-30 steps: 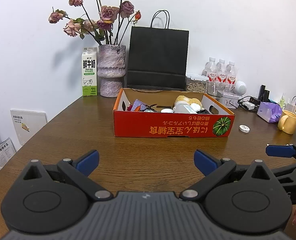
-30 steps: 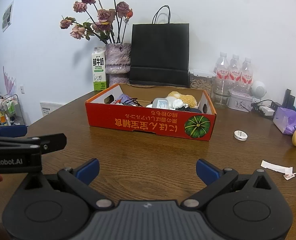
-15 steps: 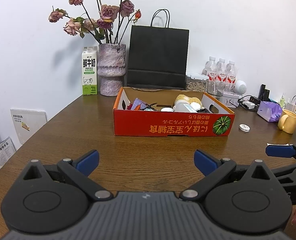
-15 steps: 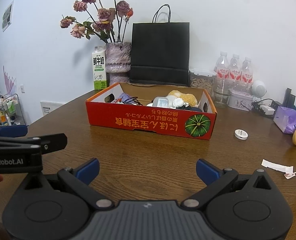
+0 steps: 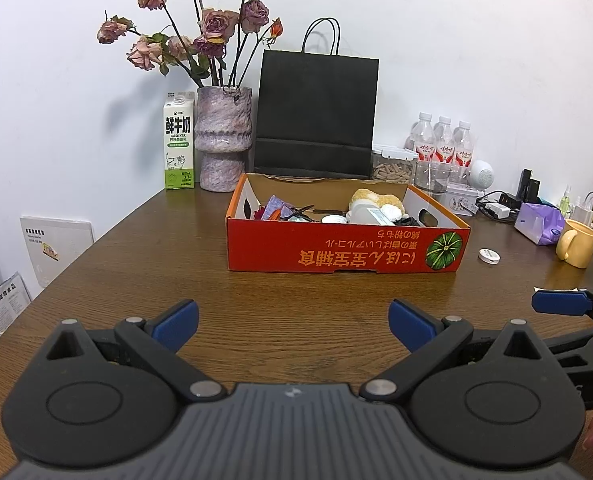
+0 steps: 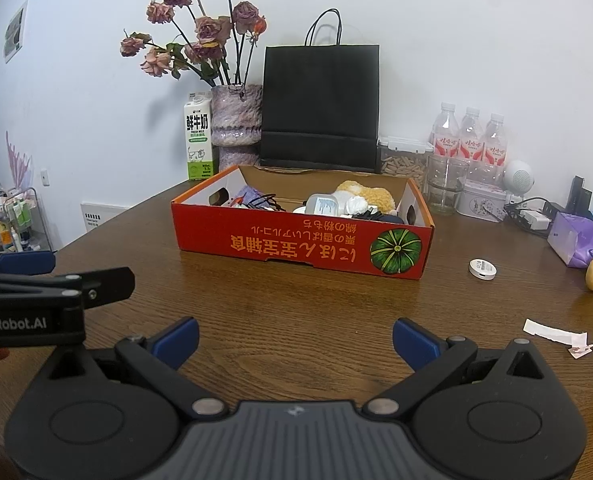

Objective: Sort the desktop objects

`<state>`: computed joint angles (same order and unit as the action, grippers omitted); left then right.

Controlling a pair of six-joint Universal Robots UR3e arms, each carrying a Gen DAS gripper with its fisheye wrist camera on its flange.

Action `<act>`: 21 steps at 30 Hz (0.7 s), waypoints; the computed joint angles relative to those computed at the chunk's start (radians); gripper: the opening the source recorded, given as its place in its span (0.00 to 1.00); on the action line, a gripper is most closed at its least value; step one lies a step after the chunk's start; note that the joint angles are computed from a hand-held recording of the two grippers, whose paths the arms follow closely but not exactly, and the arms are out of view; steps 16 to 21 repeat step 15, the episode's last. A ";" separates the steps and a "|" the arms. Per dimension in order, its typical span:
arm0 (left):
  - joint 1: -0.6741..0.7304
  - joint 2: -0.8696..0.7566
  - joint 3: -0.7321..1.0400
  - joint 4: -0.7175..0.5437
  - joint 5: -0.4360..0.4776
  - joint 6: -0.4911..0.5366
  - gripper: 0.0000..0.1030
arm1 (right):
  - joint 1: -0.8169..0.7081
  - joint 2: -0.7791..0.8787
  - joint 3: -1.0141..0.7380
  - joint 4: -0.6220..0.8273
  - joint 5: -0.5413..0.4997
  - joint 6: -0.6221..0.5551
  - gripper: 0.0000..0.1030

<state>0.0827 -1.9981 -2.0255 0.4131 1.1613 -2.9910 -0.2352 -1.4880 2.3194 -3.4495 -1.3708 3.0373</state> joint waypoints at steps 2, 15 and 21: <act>0.002 0.002 -0.009 0.007 0.000 0.000 1.00 | 0.000 0.003 -0.004 0.002 0.000 0.000 1.00; -0.015 -0.002 0.024 -0.038 0.017 -0.005 1.00 | -0.002 -0.002 -0.006 0.016 -0.002 -0.004 1.00; -0.015 -0.002 0.024 -0.038 0.017 -0.005 1.00 | -0.002 -0.002 -0.006 0.016 -0.002 -0.004 1.00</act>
